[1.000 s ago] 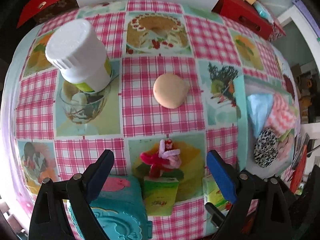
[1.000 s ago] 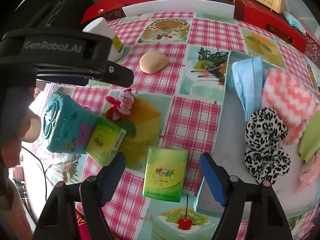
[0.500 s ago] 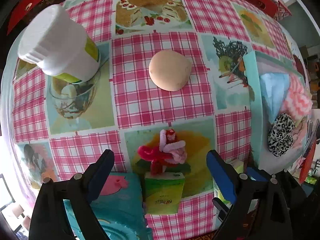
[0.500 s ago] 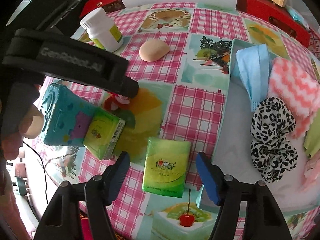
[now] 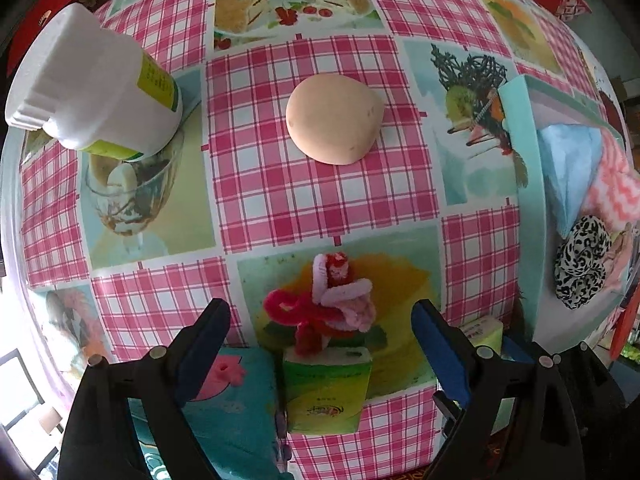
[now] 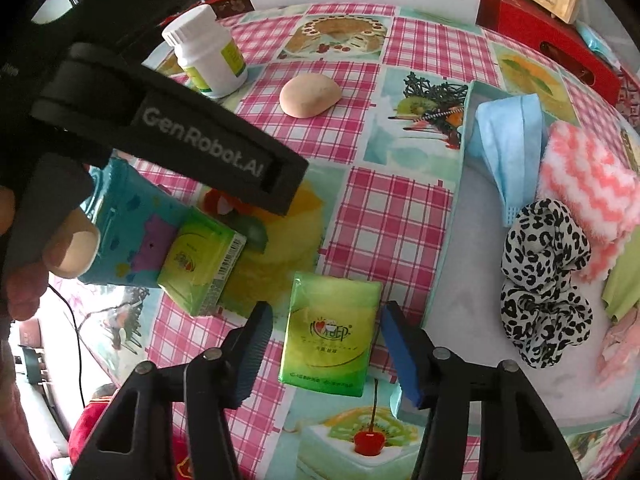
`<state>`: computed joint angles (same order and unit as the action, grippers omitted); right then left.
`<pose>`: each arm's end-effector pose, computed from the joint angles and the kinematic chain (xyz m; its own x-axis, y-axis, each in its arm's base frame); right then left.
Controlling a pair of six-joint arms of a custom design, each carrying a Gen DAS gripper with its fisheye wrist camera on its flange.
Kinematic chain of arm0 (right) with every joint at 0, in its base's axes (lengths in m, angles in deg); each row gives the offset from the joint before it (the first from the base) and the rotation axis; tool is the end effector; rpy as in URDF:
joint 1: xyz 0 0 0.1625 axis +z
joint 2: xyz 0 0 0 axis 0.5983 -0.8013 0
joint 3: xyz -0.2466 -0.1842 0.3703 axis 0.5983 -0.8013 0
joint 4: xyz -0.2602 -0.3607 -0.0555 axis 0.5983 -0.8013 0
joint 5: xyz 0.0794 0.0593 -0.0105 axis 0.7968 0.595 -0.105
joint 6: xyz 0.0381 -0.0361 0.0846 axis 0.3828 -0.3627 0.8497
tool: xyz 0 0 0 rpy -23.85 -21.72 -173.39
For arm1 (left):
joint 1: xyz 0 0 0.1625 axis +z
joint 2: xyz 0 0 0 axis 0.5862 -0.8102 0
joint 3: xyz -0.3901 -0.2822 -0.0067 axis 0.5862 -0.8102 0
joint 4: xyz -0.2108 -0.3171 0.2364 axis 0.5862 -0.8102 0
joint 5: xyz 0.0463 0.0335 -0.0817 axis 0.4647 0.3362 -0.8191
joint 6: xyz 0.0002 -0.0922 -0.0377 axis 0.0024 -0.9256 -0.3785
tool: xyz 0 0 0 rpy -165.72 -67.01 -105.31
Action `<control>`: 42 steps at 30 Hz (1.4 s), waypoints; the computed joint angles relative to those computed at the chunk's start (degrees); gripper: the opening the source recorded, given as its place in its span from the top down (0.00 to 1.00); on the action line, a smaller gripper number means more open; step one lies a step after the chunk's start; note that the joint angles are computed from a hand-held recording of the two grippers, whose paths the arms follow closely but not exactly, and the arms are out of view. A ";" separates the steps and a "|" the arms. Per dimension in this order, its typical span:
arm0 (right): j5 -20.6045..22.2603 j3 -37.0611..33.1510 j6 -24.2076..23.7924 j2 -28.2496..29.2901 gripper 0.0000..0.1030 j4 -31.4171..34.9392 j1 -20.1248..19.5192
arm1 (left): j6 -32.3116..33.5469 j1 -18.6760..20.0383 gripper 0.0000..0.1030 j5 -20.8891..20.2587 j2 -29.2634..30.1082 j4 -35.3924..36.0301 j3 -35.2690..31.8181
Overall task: Organize soft objects
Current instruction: 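Close the left tool on the red pipe-cleaner flower while the right tool grips a green tissue packet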
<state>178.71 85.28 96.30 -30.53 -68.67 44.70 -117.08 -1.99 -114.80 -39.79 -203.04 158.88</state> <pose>0.0511 -0.2224 0.1442 -0.8047 -0.1534 0.5736 -0.2497 0.9639 -0.0926 -0.2584 -0.3683 -0.0986 -0.7213 0.2754 -0.6355 0.1257 0.9544 0.2709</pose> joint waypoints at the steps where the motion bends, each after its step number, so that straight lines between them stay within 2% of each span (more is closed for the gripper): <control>1: -0.22 0.09 -0.58 0.02 0.47 -0.25 -0.50 | -0.06 0.09 0.15 -0.01 0.20 -0.06 0.02; 4: -0.43 0.05 -0.84 1.55 0.50 -0.74 -2.12 | -0.11 0.16 0.16 -0.07 0.27 -0.27 0.31; 7: -0.96 0.07 -0.96 1.62 0.50 -0.77 -2.57 | 0.00 0.14 0.24 -0.01 0.65 0.02 0.27; 12: -1.37 0.02 -1.18 1.38 0.50 -0.51 -2.98 | -0.05 0.27 0.27 0.02 1.06 0.29 0.38; 14: -1.31 -0.02 -0.76 1.73 0.50 -0.56 -2.56 | -0.03 0.35 0.40 0.16 1.26 0.22 0.37; 16: -2.00 0.22 -2.32 0.80 0.50 -0.50 -4.01 | 0.13 0.35 0.41 0.54 1.38 0.13 0.34; 20: -2.36 -0.07 -2.16 0.54 0.50 0.24 -4.04 | 0.17 0.22 0.53 1.05 1.29 -0.38 0.33; 35: -6.26 -0.34 -4.36 -1.49 0.51 2.06 -8.15 | -1.44 -1.50 0.59 1.46 0.17 -2.22 1.30; 42: -7.31 -0.47 -4.19 -2.25 0.51 2.98 -8.67 | -2.91 -2.42 0.59 1.05 -1.56 -3.27 2.47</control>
